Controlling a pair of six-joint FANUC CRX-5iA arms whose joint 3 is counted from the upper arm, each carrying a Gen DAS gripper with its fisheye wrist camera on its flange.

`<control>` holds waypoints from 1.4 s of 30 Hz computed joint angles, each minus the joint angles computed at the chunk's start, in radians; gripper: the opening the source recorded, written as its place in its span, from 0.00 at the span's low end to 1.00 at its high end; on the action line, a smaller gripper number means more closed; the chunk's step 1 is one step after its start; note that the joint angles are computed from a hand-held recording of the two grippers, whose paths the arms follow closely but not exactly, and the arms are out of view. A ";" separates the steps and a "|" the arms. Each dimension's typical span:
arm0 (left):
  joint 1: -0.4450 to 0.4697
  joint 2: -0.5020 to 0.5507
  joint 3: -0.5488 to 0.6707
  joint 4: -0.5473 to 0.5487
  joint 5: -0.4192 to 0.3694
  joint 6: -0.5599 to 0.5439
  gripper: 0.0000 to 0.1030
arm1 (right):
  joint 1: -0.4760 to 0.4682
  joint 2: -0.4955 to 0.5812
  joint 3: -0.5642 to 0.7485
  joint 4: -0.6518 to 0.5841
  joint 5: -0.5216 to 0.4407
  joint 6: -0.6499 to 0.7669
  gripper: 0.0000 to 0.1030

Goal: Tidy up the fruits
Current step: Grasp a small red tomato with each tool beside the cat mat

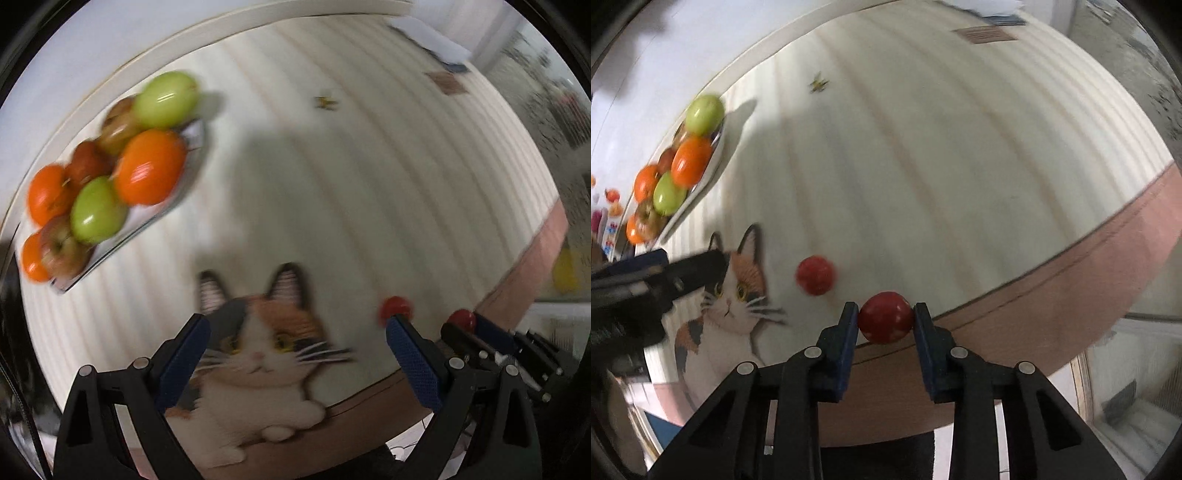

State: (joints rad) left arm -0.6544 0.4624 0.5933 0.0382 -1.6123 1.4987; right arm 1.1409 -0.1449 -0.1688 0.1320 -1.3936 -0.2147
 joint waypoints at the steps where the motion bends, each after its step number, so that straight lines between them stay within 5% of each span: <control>1: -0.013 0.001 -0.004 0.003 0.011 -0.017 0.94 | 0.003 -0.007 -0.002 0.006 -0.014 -0.015 0.32; 16: -0.106 0.040 -0.009 0.004 0.032 -0.120 0.50 | 0.042 -0.124 -0.098 0.038 -0.099 -0.187 0.32; 29: -0.136 0.057 -0.006 0.012 0.039 -0.101 0.27 | 0.047 -0.135 -0.098 0.048 -0.114 -0.185 0.32; 42: -0.104 0.009 -0.094 0.049 0.100 -0.082 0.23 | 0.013 -0.121 -0.077 0.064 -0.104 -0.111 0.32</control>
State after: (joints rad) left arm -0.7587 0.4716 0.4992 0.0869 -1.5121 1.4171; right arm 1.1538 -0.2656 -0.2463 0.1960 -1.4973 -0.3259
